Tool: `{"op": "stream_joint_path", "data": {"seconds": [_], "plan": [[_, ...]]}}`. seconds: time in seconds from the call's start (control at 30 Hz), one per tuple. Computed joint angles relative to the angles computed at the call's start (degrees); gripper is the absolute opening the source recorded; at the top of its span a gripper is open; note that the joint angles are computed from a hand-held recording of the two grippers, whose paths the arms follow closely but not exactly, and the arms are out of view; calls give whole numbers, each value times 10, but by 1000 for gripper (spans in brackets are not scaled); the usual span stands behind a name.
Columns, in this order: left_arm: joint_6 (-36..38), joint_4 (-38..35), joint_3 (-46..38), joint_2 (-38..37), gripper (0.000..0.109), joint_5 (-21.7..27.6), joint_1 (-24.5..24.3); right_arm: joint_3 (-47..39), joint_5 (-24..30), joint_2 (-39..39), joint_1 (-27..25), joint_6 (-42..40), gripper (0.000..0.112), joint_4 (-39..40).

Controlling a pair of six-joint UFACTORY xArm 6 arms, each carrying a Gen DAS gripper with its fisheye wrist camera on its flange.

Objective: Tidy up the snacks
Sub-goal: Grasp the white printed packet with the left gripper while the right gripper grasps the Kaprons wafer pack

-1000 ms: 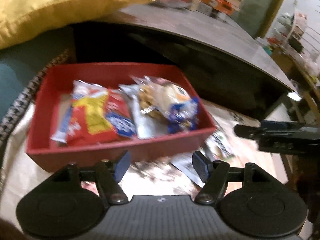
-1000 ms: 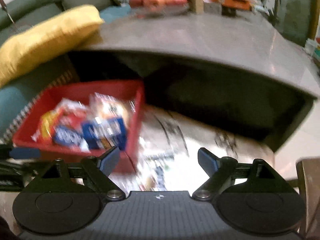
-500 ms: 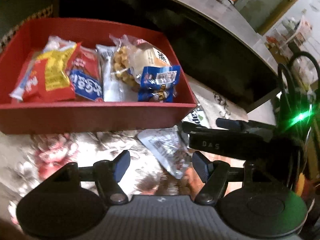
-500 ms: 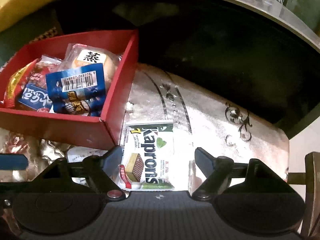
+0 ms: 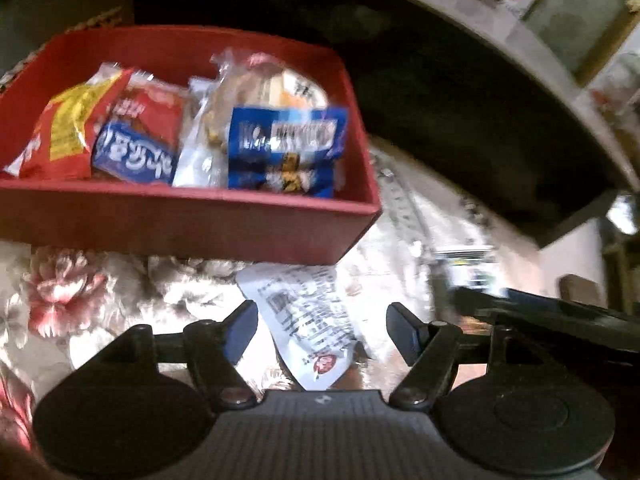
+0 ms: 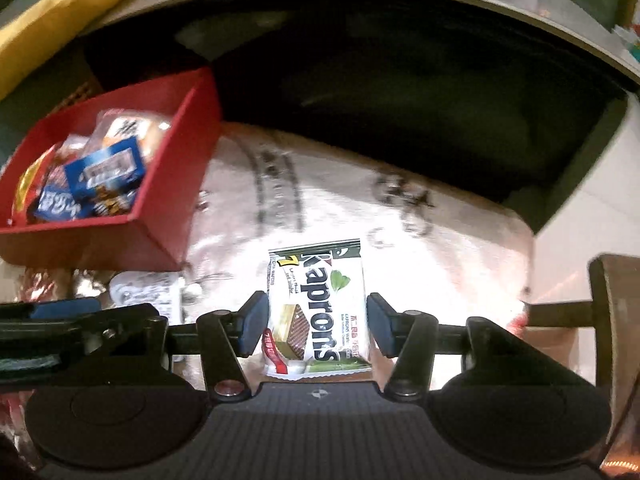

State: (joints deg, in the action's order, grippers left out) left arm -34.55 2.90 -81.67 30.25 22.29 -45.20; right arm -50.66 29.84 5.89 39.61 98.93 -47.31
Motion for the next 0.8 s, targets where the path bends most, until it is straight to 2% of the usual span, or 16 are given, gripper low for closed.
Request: {"op": "stream_joint_path", "data": {"seconds": [0.1,0.17,0.2,0.23,0.33,0.47,0.53,0.6,0.67,0.73,0.8], "plan": [[-86,86,-20,15,62,25,-8,22,-17,-18,-10,22,62,-13],[-127,154,-40,22,53,66,-21,29,-29,-25,-13,35,62,-28],[-127,161,-38,22,51,65,-22,33,-35,-31,-13,43,62,-38],[-111,144,-29,15,44,63,-23,37,-39,-37,-13,50,62,-47],[-67,105,22,-24,42,57,-23,42,-42,-49,-6,63,62,-65],[-71,153,121,-97,41,55,-27,54,-44,-67,0,79,62,-86],[-55,140,175,-133,41,30,-23,58,-44,-74,5,88,62,-99],[-49,155,211,-162,41,30,-23,60,-40,-81,12,89,62,-103],[-17,124,235,-180,43,21,-22,58,-40,-80,15,86,62,-103],[-31,109,239,-182,45,16,-17,54,-49,-75,14,76,62,-94],[-46,114,233,-174,53,5,-15,45,-56,-62,12,60,62,-82]]}}
